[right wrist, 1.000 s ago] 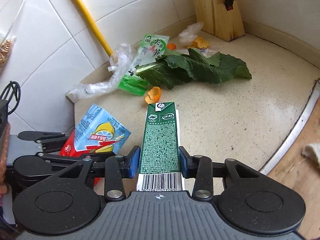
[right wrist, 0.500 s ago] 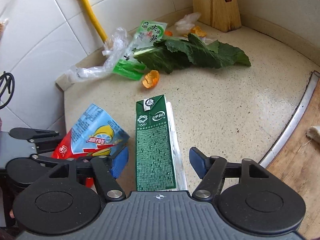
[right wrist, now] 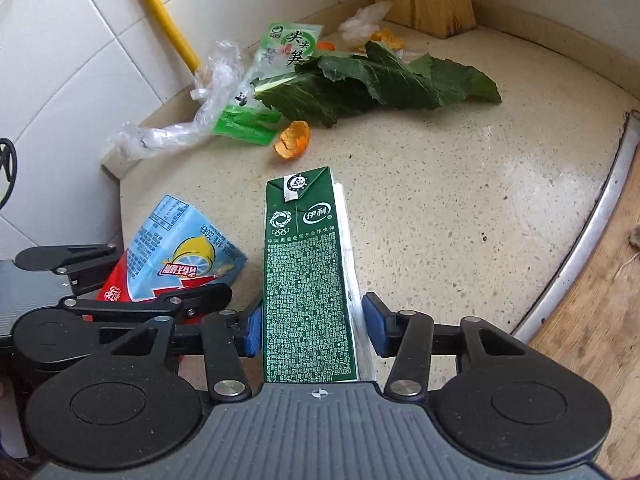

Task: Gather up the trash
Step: 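Lift both cartons off the counter with both grippers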

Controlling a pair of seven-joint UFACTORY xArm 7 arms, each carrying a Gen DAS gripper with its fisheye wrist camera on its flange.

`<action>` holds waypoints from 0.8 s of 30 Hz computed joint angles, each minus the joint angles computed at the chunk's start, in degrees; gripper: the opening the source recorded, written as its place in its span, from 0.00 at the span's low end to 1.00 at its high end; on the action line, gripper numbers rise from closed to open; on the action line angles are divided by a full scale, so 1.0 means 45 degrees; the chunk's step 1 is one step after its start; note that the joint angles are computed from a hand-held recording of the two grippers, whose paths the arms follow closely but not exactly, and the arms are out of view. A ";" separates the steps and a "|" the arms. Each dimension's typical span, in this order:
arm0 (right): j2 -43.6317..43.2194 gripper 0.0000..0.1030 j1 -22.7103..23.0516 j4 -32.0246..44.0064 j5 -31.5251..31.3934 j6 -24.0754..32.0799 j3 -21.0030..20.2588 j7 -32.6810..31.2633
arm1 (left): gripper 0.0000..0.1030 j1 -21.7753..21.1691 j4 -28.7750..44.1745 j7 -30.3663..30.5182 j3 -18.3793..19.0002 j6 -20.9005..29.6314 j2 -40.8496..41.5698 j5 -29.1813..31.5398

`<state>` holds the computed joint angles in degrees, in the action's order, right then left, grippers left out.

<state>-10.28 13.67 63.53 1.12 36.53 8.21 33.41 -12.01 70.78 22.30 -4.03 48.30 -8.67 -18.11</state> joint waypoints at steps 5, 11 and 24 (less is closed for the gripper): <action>-0.0077 0.54 0.0003 -0.0057 0.0117 -0.0087 -0.0008 0.0158 | 0.34 0.0006 -0.0035 0.0055 0.0052 0.0063 -0.0122 -0.0169; -0.0202 0.52 -0.0002 -0.0064 0.0109 -0.0095 0.0023 0.0339 | 0.34 -0.0007 -0.0156 0.0163 0.0114 0.0029 -0.0323 -0.0391; -0.0330 0.51 0.0107 0.0019 0.0404 -0.0390 0.0007 0.0553 | 0.34 0.0087 -0.0285 0.0225 0.0319 0.0100 -0.0610 -0.0675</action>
